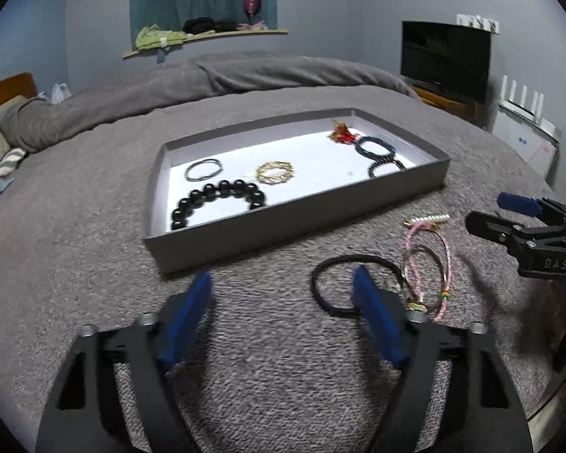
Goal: Organize jewelry
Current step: 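Withdraw both grippers toward the black hair tie and pearl hair pin, then grasp the black hair tie with the left gripper while the right grasps the pearl hair pin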
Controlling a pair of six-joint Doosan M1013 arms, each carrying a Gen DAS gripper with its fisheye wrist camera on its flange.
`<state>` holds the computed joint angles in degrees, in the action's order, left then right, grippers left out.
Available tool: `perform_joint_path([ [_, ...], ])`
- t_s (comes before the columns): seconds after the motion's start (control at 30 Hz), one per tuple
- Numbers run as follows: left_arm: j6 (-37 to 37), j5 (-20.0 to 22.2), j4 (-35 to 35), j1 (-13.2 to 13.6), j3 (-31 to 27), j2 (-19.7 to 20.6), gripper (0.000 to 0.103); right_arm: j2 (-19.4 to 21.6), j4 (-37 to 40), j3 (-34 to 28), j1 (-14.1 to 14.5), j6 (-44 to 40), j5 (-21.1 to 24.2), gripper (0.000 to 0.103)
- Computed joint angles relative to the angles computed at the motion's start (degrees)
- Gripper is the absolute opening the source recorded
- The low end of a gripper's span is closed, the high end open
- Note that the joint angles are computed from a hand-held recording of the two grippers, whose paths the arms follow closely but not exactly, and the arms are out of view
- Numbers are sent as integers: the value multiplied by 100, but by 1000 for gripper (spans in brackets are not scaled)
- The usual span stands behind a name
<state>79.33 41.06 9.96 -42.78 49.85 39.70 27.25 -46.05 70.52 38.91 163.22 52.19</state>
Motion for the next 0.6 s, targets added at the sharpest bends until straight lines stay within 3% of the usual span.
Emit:
perform_joint_path([
  [0.1,220,156,-146,-6,-104,65,53,13,27,-16,0,-66,-6,94],
  [0.3,654,354,-561,18,-244,146,32,45,100,-70,-1,-214,35,75],
  [0.43,791,375,-695,38,-255,141,7,70,172,-113,-5,-396,-4,59],
  [0.53,586,348,-398,30,-230,121,4,113,256,-183,-3,-615,4,47],
  [0.6,486,360,-362,52,-228,114,4,147,318,-238,3,-775,38,46],
])
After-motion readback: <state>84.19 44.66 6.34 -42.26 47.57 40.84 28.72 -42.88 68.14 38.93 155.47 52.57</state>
